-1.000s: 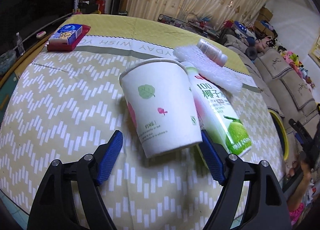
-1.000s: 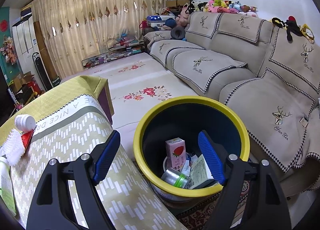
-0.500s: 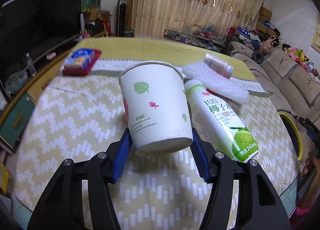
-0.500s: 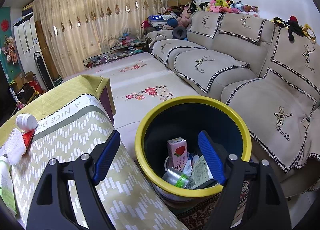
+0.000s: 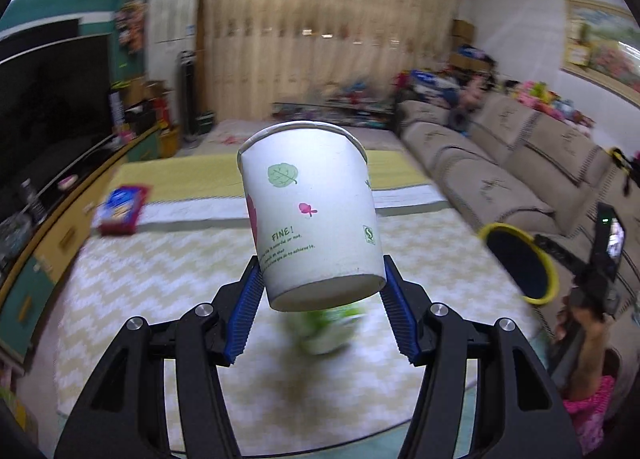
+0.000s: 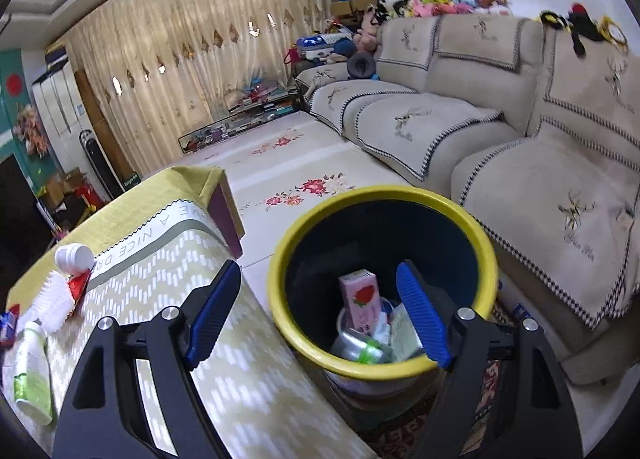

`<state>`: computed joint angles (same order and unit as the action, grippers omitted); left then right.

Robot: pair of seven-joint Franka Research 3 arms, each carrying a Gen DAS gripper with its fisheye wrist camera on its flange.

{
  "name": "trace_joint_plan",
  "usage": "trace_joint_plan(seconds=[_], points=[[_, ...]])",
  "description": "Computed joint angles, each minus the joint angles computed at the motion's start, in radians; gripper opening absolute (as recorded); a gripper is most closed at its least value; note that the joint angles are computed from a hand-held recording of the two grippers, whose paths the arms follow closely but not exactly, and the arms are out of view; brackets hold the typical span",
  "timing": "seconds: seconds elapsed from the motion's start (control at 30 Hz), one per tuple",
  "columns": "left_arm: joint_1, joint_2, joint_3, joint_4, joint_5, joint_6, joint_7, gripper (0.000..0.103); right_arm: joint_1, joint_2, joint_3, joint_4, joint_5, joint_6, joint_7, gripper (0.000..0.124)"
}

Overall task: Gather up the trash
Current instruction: 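Carry the paper cup over the bin and open the left gripper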

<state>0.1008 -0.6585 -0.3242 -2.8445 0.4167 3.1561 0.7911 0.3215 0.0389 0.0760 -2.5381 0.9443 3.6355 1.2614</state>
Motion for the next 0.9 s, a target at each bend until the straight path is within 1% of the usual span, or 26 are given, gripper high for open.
trace_joint_plan(seconds=[0.07,0.13,0.17,0.2,0.27,0.33,0.4,0.43,0.47,0.5,0.53,0.57,0.6,0.63,0.73,0.9], points=[[-0.042,0.051,0.004,0.039,-0.001,0.022,0.013,0.058,-0.017,-0.045,-0.012,-0.053,-0.024,0.011,0.022,0.076],[-0.092,0.128,0.012,0.092,-0.005,0.05,0.031,0.058,-0.041,-0.099,-0.024,-0.118,-0.059,0.018,0.061,0.076],[-0.123,0.166,0.023,0.117,-0.009,0.062,0.042,0.058,-0.053,-0.118,-0.024,-0.141,-0.059,0.023,0.06,0.076],[-0.168,0.216,0.044,0.151,-0.014,0.076,0.058,0.058,-0.065,-0.128,-0.022,-0.154,-0.057,0.025,0.055,0.076],[-0.235,0.31,0.06,0.223,-0.024,0.089,0.084,0.058,-0.091,-0.16,-0.02,-0.191,-0.04,0.028,0.033,0.076],[-0.288,0.386,0.07,0.287,-0.033,0.086,0.107,0.058,-0.116,-0.191,-0.023,-0.225,-0.039,0.018,0.026,0.076],[-0.384,0.478,0.116,0.369,-0.053,0.075,0.153,0.058,-0.139,-0.217,-0.032,-0.253,-0.064,0.013,0.041,0.076],[-0.403,0.513,0.115,0.403,-0.058,0.069,0.166,0.058,-0.151,-0.229,-0.034,-0.267,-0.075,0.017,0.048,0.076],[-0.449,0.561,0.132,0.451,-0.099,0.059,0.216,0.058,-0.161,-0.239,-0.038,-0.278,-0.09,0.021,0.057,0.076],[-0.461,0.607,0.123,0.496,-0.106,0.051,0.226,0.058,-0.17,-0.248,-0.039,-0.289,-0.103,0.027,0.067,0.076],[-0.481,0.639,0.12,0.526,-0.179,0.043,0.296,0.058,-0.177,-0.253,-0.043,-0.298,-0.121,0.03,0.081,0.076],[-0.477,0.673,0.093,0.563,-0.255,0.03,0.369,0.058,-0.184,-0.26,-0.047,-0.308,-0.139,0.034,0.094,0.076],[-0.447,0.716,0.036,0.611,-0.354,0.007,0.465,0.058,-0.192,-0.263,-0.04,-0.309,-0.138,0.033,0.094,0.076],[-0.416,0.758,-0.008,0.658,-0.405,-0.016,0.52,0.058,-0.196,-0.265,-0.046,-0.316,-0.158,0.033,0.108,0.077],[-0.414,0.868,-0.029,0.797,-0.381,-0.094,0.52,0.058,-0.213,-0.266,-0.05,-0.324,-0.192,0.025,0.131,0.077],[-0.452,1.019,-0.006,1.008,-0.299,-0.183,0.479,0.058,-0.235,-0.267,-0.037,-0.328,-0.192,0.02,0.14,0.077]])
